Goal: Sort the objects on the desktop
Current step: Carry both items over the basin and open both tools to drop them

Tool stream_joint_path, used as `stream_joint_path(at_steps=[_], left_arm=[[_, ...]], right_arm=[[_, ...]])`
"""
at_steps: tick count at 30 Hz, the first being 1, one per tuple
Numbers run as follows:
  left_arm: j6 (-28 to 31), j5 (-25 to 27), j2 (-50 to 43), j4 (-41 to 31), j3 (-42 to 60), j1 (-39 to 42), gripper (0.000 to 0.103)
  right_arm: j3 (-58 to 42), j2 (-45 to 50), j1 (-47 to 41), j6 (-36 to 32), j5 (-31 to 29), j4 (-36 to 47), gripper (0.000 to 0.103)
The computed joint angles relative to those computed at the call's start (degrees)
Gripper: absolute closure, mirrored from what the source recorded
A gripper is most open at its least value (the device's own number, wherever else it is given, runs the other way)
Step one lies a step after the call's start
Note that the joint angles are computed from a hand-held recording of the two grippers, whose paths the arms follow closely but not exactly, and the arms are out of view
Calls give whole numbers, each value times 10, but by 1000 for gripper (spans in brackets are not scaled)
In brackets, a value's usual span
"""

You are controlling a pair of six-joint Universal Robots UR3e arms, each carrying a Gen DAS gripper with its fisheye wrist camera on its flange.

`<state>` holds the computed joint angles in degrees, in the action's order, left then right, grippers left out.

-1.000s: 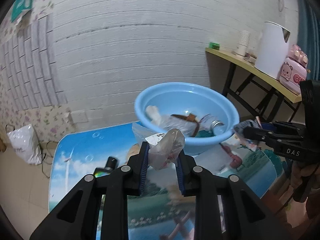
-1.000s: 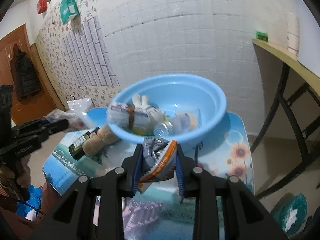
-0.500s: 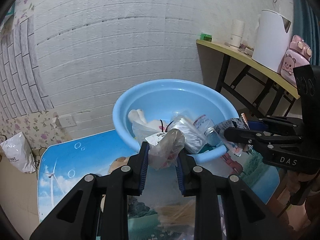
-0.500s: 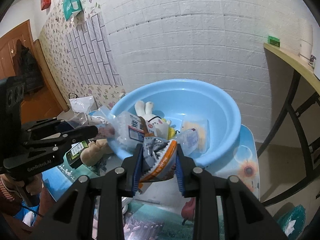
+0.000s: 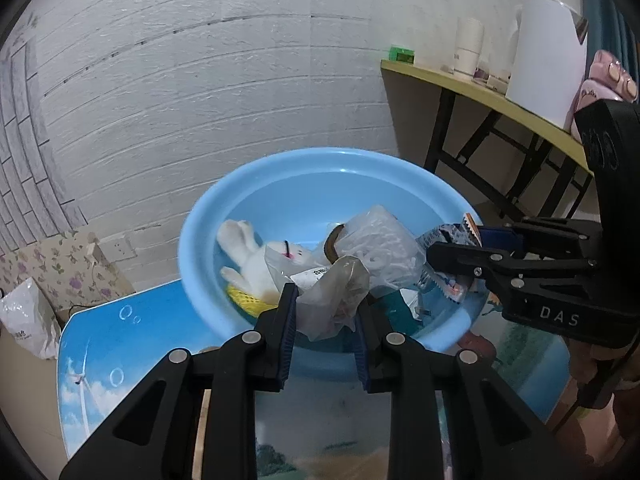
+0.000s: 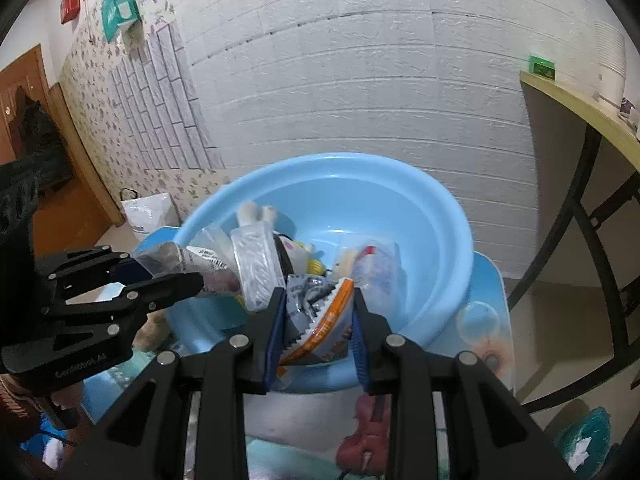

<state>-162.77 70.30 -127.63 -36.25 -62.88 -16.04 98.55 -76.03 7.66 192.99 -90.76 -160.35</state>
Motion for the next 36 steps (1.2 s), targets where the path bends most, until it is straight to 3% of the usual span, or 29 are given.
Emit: stream_joint_path(at_steps=[11,15,36], left_arm=[[-2,-3,-11,-14,11,-2,78],[-4,-8,6,-1,-14,2,66],[-8,-5,130,81,-204,57,65]], right_arm=[[12,15,-9,-3,-4,-29,73],[15,14,-5,0,-10,-33,73],[31,-37,33,22,-45,9,69]])
